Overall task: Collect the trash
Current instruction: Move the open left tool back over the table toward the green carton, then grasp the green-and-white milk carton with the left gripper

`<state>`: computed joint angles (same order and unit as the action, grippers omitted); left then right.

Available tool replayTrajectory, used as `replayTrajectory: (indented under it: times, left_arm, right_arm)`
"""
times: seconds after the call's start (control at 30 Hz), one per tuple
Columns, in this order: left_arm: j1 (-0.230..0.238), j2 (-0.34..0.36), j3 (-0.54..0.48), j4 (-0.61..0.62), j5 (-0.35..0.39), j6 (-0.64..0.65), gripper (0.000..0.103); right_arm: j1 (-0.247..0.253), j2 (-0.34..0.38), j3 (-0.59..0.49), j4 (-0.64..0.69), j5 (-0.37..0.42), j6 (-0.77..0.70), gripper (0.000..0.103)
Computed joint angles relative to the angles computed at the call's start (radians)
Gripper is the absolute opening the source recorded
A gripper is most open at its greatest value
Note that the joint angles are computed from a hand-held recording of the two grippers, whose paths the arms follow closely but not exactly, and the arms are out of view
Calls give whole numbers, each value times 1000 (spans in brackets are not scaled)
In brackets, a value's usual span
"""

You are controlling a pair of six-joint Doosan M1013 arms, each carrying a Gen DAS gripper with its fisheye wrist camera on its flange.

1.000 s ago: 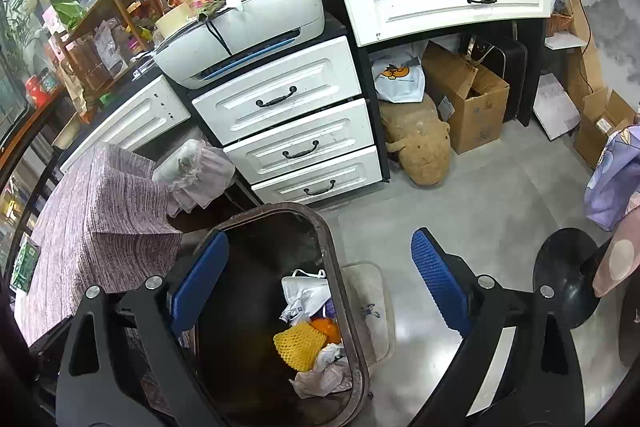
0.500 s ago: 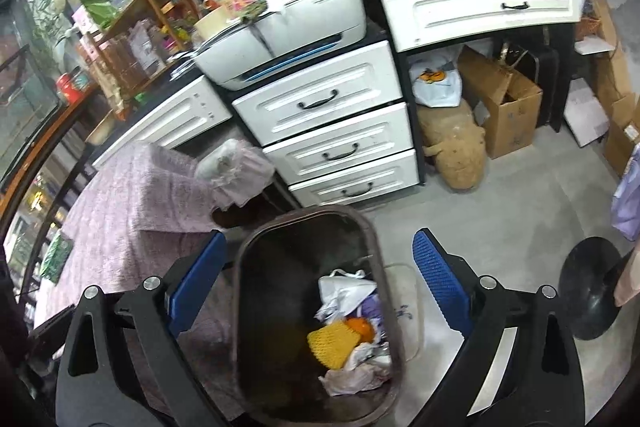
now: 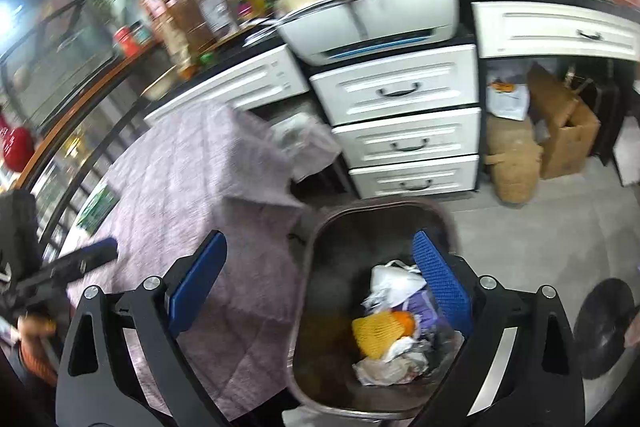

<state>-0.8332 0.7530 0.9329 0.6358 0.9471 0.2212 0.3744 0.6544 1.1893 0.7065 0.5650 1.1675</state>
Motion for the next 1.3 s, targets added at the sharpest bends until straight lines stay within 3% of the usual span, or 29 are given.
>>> replayTrajectory:
  times: [0.2, 0.4, 0.77, 0.87, 1.07, 1.17, 1.3]
  left_arm:
    - [22, -102, 140, 123, 108, -85, 92]
    - [74, -151, 186, 79, 227, 105, 92]
    - [180, -183, 274, -123, 134, 307, 88]
    - [178, -175, 280, -97, 133, 304, 85]
    - [170, -179, 292, -63, 103, 248, 50]
    - [159, -167, 278, -30, 127, 209, 50]
    - [140, -162, 274, 11, 106, 128, 50]
  right_arm:
    - [39, 24, -53, 14, 80, -68, 93]
    - [76, 41, -98, -1, 136, -113, 93]
    - [120, 92, -194, -44, 250, -86, 93]
    - [126, 106, -217, -70, 268, -64, 93]
    - [134, 133, -256, -95, 287, -25, 93]
    - [140, 140, -271, -100, 283, -25, 93]
    - [137, 132, -258, -79, 275, -42, 93]
